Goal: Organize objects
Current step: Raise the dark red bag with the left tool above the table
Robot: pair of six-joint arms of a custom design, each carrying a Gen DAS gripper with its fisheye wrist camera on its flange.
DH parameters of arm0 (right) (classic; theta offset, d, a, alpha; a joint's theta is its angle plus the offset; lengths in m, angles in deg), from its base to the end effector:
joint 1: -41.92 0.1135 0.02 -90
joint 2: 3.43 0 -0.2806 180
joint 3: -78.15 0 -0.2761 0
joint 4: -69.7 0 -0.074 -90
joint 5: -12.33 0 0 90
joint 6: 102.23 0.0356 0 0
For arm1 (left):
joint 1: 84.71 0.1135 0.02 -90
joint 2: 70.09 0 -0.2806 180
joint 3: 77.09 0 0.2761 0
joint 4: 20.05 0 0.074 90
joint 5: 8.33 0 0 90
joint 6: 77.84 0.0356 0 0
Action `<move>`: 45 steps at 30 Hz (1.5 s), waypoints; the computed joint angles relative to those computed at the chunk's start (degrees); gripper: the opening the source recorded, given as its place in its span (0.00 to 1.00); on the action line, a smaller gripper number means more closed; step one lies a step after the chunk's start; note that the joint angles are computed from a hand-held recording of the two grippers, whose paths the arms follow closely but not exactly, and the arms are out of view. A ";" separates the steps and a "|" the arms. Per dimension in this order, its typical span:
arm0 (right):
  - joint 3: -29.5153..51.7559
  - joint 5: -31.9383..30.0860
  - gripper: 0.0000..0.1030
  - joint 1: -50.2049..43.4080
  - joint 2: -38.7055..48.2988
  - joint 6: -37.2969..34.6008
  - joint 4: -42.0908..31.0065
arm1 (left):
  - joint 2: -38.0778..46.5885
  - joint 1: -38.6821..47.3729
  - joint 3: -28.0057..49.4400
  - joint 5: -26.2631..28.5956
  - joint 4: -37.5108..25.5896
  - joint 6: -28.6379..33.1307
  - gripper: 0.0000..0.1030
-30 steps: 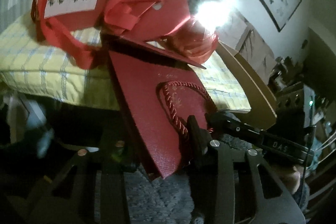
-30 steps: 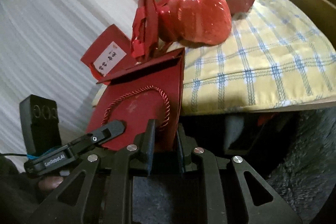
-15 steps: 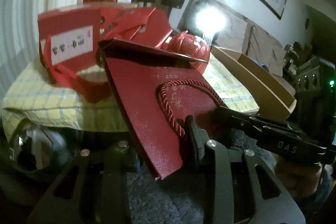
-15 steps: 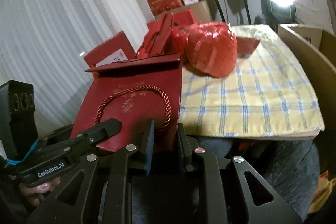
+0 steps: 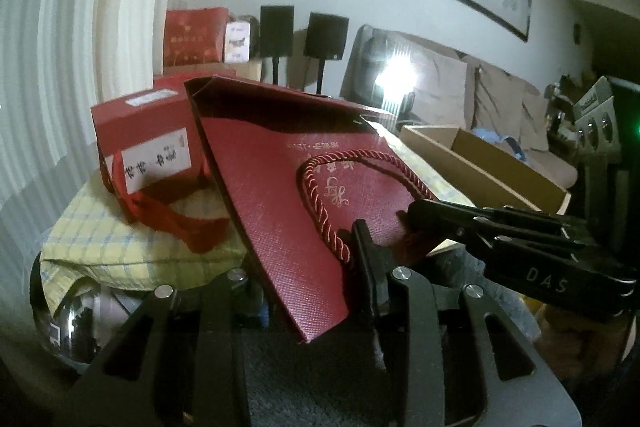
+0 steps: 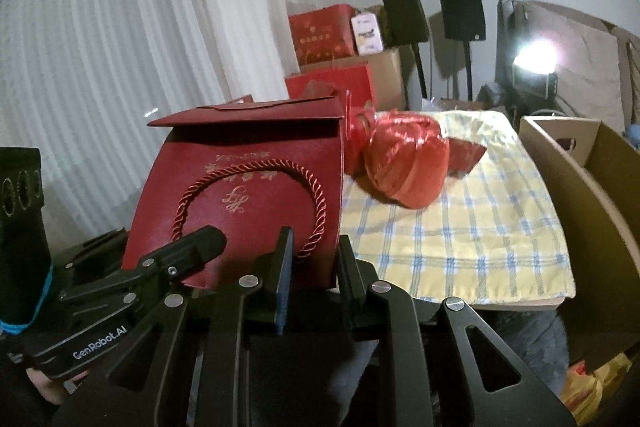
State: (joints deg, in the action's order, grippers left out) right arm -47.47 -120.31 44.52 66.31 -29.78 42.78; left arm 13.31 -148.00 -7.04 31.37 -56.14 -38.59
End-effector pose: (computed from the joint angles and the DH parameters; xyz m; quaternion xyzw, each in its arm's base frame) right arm 0.2618 0.0360 0.2362 -0.2938 0.8131 0.2807 0.4169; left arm 0.1680 -0.2729 0.2550 -0.0537 0.8601 -0.0462 0.5052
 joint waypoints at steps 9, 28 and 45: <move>-2.95 1.59 0.20 0.04 -10.61 1.25 0.68 | -4.32 -2.93 -0.40 -4.84 0.90 3.68 0.29; 2.64 -2.61 0.20 -4.02 -13.83 -2.19 -0.23 | -5.39 -2.67 1.96 -9.19 11.16 17.89 0.29; 10.62 -7.57 0.20 -7.19 -4.26 -7.97 1.33 | 2.30 1.74 11.67 -9.43 12.26 21.70 0.29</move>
State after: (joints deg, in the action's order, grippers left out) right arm -36.85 -127.87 37.33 62.05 -37.75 44.11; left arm 15.61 -146.26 4.62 21.94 -43.88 -16.89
